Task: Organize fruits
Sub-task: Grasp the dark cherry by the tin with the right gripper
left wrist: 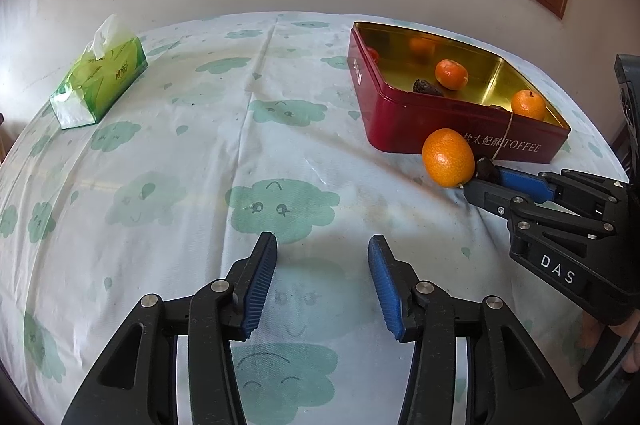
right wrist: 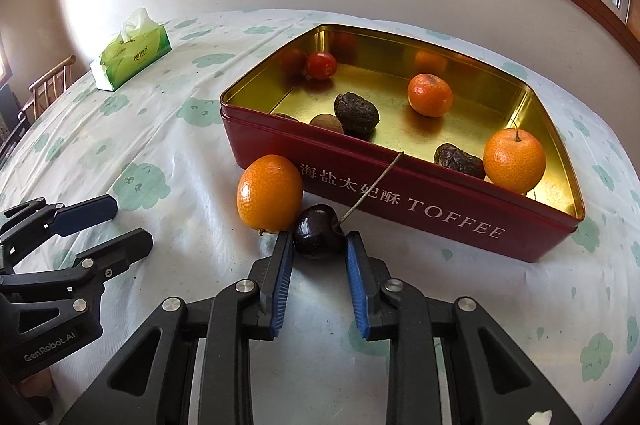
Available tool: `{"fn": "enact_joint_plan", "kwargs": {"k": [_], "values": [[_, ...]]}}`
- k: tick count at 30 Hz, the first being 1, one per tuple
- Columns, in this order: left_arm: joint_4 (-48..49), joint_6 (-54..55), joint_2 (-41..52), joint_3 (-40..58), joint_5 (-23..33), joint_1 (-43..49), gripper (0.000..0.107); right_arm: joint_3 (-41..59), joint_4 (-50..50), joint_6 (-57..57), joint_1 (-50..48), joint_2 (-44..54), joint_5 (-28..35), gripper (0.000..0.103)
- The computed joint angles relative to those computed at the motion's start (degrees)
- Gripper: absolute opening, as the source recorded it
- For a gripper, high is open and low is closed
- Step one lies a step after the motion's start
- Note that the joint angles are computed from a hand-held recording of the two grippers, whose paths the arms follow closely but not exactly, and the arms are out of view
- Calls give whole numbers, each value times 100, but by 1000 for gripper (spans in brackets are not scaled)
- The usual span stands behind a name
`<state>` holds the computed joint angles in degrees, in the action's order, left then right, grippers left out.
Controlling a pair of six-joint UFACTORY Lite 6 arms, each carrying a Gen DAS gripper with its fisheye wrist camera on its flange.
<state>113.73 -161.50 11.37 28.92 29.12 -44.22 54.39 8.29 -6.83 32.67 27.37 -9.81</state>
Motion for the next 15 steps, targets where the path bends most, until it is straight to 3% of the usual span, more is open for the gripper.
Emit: {"fn": "enact_joint_plan", "kwargs": {"k": [10,15], "values": [[-106,68,-20,-5,20,-19,49,-383,-190,200,-193,-302,-77,24],[-352,168,62,143,102,-189,49,-685,-880,794,-555,-519,-162,24]]}}
